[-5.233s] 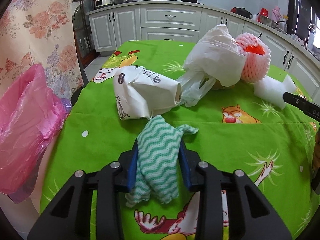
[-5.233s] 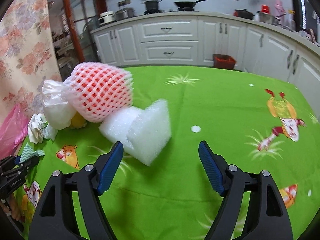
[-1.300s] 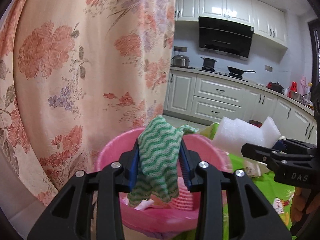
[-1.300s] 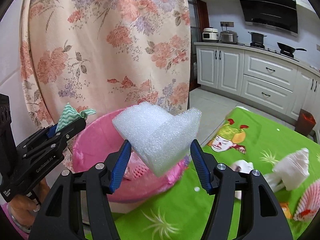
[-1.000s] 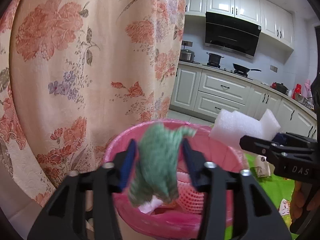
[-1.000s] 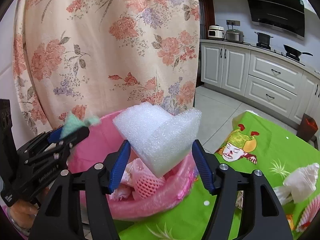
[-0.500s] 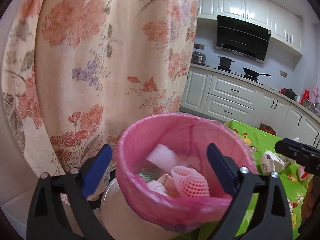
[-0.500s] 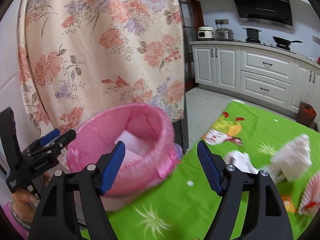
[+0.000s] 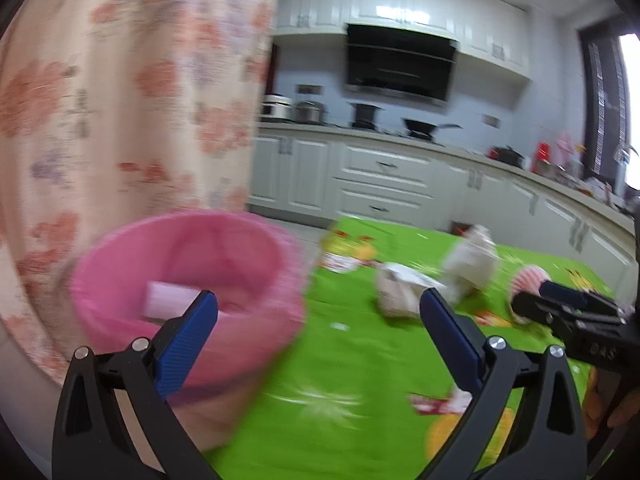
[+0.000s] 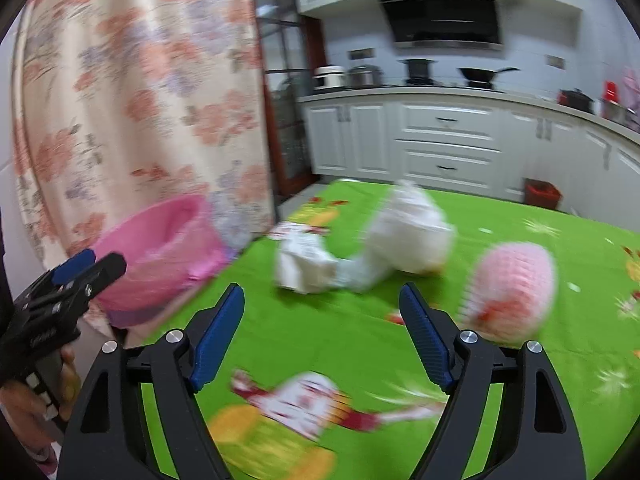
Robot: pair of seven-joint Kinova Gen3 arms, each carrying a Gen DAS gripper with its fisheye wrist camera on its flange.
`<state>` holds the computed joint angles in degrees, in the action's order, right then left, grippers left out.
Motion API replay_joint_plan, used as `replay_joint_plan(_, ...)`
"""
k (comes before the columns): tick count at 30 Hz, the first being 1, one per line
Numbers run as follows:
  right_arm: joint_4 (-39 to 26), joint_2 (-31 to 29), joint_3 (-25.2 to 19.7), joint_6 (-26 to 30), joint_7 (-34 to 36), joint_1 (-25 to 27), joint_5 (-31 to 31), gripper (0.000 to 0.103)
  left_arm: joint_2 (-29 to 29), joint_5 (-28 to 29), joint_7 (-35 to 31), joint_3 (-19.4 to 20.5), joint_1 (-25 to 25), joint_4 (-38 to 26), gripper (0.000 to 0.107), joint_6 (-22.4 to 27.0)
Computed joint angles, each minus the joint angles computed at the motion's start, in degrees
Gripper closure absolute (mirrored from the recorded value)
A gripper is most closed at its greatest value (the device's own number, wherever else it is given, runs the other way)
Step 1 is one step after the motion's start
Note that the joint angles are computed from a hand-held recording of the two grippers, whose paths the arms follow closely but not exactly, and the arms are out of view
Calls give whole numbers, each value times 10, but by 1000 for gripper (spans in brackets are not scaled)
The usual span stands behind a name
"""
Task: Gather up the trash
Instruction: 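Open both tools to drop the cloth and foam corner into the bin, then grasp the pink foam fruit net with the right tool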
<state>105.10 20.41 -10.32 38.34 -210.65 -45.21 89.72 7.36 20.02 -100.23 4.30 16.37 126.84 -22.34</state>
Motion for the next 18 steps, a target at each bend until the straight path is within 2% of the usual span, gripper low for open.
replay_joint_plan(2,25,-15,4,14,-17,5,-9,26,14,32,-29,4,29,-12,10,1)
replay_joint_plan(4,46,-27,4,22,-33,14,-10,26,26,41,-38,7,46,-24,10,5)
replay_joint_plan(10,82,-42,5,40,-58,47,-24,23,67,124,-114,-19,125,-74,10,13)
replay_joint_plan(14,83,-39,10,26,-55,74,-46,23,90,169,-158,-40,160,-105,10,25)
replay_joint_plan(18,75,-36,20,12,-51,88,-60,22,104,186,-176,-53,171,-127,10,39)
